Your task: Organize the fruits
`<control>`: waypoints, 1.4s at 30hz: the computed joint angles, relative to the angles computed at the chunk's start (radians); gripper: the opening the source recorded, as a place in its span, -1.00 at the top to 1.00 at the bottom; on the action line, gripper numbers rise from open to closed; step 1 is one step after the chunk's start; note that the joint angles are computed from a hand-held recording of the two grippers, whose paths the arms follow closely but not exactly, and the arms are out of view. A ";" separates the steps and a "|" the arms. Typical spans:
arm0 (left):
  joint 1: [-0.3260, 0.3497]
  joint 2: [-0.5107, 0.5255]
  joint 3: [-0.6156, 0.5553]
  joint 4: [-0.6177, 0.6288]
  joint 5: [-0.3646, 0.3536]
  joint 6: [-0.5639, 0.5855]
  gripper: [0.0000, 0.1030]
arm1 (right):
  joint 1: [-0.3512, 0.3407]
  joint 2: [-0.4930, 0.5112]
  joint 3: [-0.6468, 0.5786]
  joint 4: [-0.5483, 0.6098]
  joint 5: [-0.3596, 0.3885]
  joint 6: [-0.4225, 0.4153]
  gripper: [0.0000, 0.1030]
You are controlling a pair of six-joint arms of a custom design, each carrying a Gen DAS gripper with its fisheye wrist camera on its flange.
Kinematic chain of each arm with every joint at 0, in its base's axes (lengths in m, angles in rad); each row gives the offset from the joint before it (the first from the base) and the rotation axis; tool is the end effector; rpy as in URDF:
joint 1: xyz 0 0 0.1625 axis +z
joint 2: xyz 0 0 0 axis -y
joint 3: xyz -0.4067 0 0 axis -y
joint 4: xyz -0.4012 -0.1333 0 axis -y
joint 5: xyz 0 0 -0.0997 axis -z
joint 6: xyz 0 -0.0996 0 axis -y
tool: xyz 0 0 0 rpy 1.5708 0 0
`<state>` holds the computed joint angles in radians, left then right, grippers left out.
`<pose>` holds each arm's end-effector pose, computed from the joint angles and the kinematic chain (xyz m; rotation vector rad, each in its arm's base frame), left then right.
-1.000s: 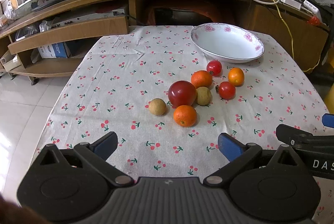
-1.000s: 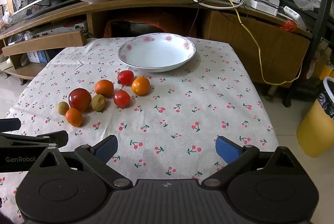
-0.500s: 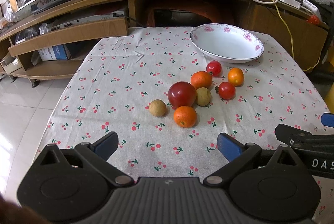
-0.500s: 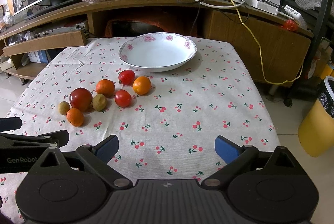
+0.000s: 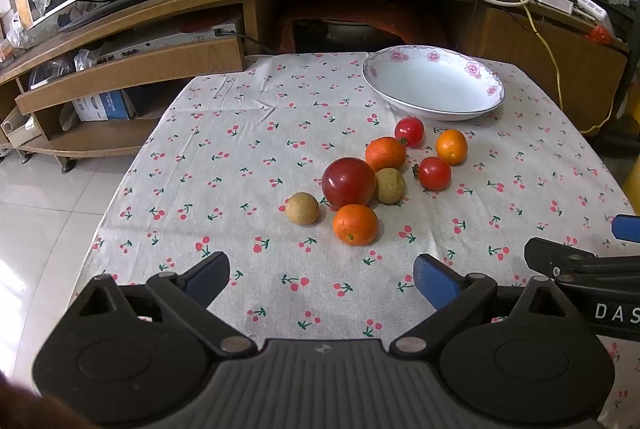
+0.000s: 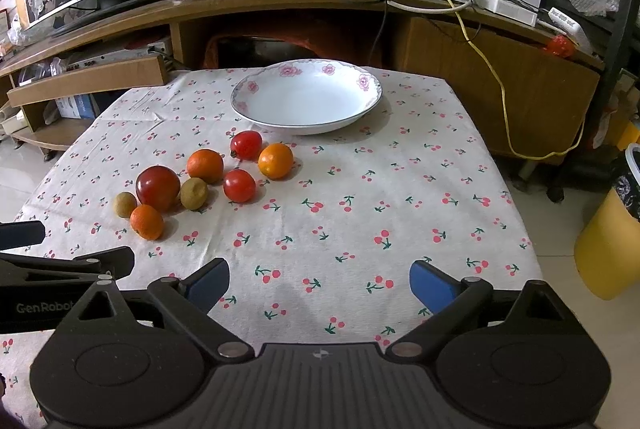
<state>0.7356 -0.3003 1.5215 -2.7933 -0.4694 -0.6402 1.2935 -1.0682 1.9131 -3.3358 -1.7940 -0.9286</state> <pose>-0.3148 -0.5845 -0.1391 0.2103 2.1588 -0.8969 -0.0572 -0.6074 0.2393 0.6218 -2.2453 0.8016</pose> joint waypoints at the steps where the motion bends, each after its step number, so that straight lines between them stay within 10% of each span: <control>1: 0.000 0.000 0.002 -0.003 0.001 0.002 -0.99 | 0.000 0.001 0.000 -0.002 0.000 -0.002 -0.84; 12: 0.006 -0.006 0.020 -0.048 0.001 0.049 -0.92 | 0.005 0.003 -0.015 0.062 0.008 -0.009 -0.78; 29: 0.061 -0.024 0.066 -0.253 -0.037 0.419 -0.70 | 0.028 0.040 -0.159 0.484 0.125 -0.140 -0.45; 42: 0.105 -0.082 0.134 -0.324 -0.143 0.498 -0.59 | 0.058 0.137 -0.291 0.700 0.118 -0.196 0.37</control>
<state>0.8409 -0.3819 1.6554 -3.1172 -0.6125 -0.1418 1.3519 -0.9307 1.6218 -2.6358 -1.6765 -1.1244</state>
